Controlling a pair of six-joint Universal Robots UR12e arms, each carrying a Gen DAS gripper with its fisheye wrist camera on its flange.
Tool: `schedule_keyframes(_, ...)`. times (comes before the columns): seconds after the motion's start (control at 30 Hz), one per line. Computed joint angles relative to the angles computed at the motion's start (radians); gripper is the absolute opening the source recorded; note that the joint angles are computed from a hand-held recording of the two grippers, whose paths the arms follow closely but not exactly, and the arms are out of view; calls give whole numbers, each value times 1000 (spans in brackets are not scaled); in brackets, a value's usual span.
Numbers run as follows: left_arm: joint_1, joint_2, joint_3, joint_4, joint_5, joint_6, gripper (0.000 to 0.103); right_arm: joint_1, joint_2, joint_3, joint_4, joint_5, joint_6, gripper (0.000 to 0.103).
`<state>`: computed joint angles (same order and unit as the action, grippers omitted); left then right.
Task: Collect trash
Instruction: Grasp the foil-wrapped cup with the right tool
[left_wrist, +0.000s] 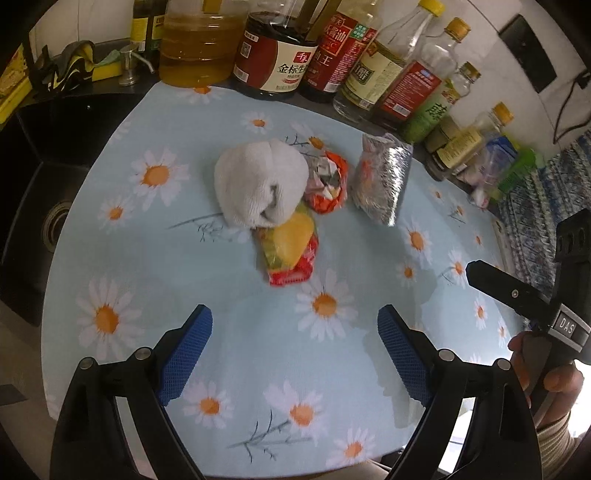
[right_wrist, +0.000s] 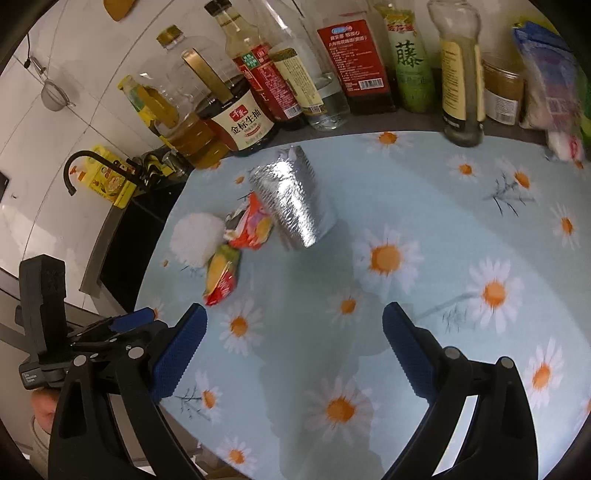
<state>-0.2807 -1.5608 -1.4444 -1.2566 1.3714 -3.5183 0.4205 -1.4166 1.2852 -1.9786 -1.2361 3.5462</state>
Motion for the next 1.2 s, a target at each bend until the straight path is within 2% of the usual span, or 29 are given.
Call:
schedule_keyframes(0.27,-25,-56,43,-3,52,-35,88,-13,64,-64,22,16,-109,95)
schedule_keyframes(0.57,-42,-108,83,-20,88,-55,87,-21,121,-128,42,35,-168,95)
schedule_keyframes(0.67,-39,-113,82,-22,77,-75,87,-19,141,-146,45,31,-190,95)
schedule_keyframes(0.83,-45,-124,89,-13,103,-95,87,-19,167,-169,58,40,-215,94)
schedule_keyframes(0.9,-46,-127,91,-14,113,-106,81,-19,177,-179,66,44,-224,93)
schedule_keyframes(1.07,-44,-131,88,-16,123,-142,81,-19,195,-198,83,53,-258,89)
schedule_keyframes(1.2,-47,-137,91,-19,125,-151,71,-19,208,-210,105,67,-278,81)
